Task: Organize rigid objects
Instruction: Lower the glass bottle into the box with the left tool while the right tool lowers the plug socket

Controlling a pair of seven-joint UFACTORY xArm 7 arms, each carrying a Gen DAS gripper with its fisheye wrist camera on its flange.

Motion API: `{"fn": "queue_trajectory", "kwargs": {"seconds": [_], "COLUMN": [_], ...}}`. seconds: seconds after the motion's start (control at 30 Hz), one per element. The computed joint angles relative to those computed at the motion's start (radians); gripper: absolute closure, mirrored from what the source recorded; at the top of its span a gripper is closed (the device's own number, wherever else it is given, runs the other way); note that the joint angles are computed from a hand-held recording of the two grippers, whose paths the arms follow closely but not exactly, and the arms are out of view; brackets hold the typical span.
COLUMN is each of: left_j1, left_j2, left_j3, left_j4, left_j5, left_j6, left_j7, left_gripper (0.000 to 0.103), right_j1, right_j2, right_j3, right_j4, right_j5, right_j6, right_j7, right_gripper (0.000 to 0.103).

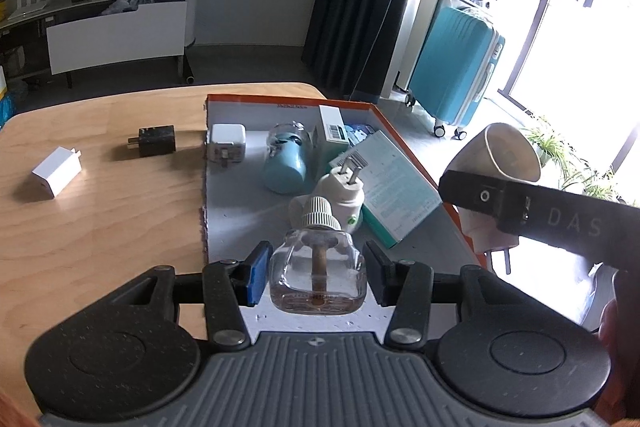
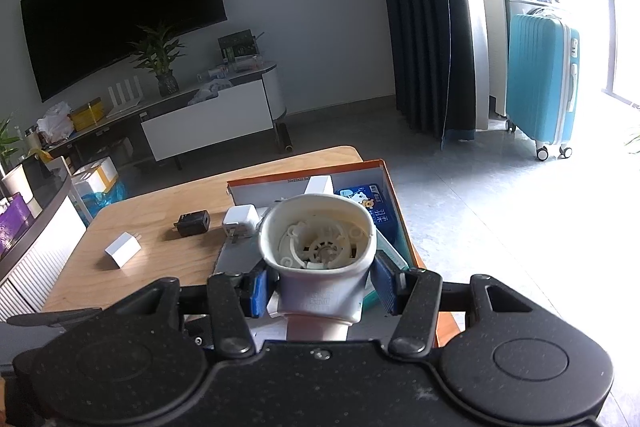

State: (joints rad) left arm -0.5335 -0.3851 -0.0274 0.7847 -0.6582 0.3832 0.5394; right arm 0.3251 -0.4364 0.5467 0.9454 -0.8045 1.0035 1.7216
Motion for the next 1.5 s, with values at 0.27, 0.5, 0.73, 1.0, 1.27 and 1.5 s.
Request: {"fn": "queue_trajectory", "kwargs": {"seconds": [0.27,0.5,0.73,1.0,1.27,1.5], "left_j1": [-0.015,-0.024,-0.013,0.013,0.048,0.077], "left_j2": [0.005,0.019,0.033,0.053,0.116,0.192], "left_j3": [0.005,0.009,-0.008,-0.013,-0.023,-0.046], "left_j4": [0.006,0.020,0.033,0.060,0.139,0.230], "left_j5": [-0.025,-0.075,-0.100,-0.104,-0.083,-0.075], "left_j6": [0.021,0.042,0.047,0.036,0.014,0.004], "left_j7": [0.032,0.083,0.107,0.096,0.064,0.042], "left_gripper": [0.054,0.054,0.054,0.054,0.054,0.054], "right_j1": [-0.002,-0.009,-0.012,-0.019,-0.037,-0.067], "right_j2": [-0.005,-0.014,-0.015,-0.003,0.012,0.026], "right_j3": [-0.011,-0.007,-0.012,-0.018,-0.050,-0.082], "right_j4": [-0.013,-0.020,-0.023,-0.018,-0.005,0.012], "right_j5": [0.004,0.006,0.007,-0.006,-0.027,-0.046], "right_j6": [-0.006,0.003,-0.005,-0.016,-0.059,-0.096], "right_j7": [0.004,0.013,0.013,0.003,-0.036,-0.081], "right_gripper": [0.040,0.040,0.040,0.040,0.040,0.040]}}
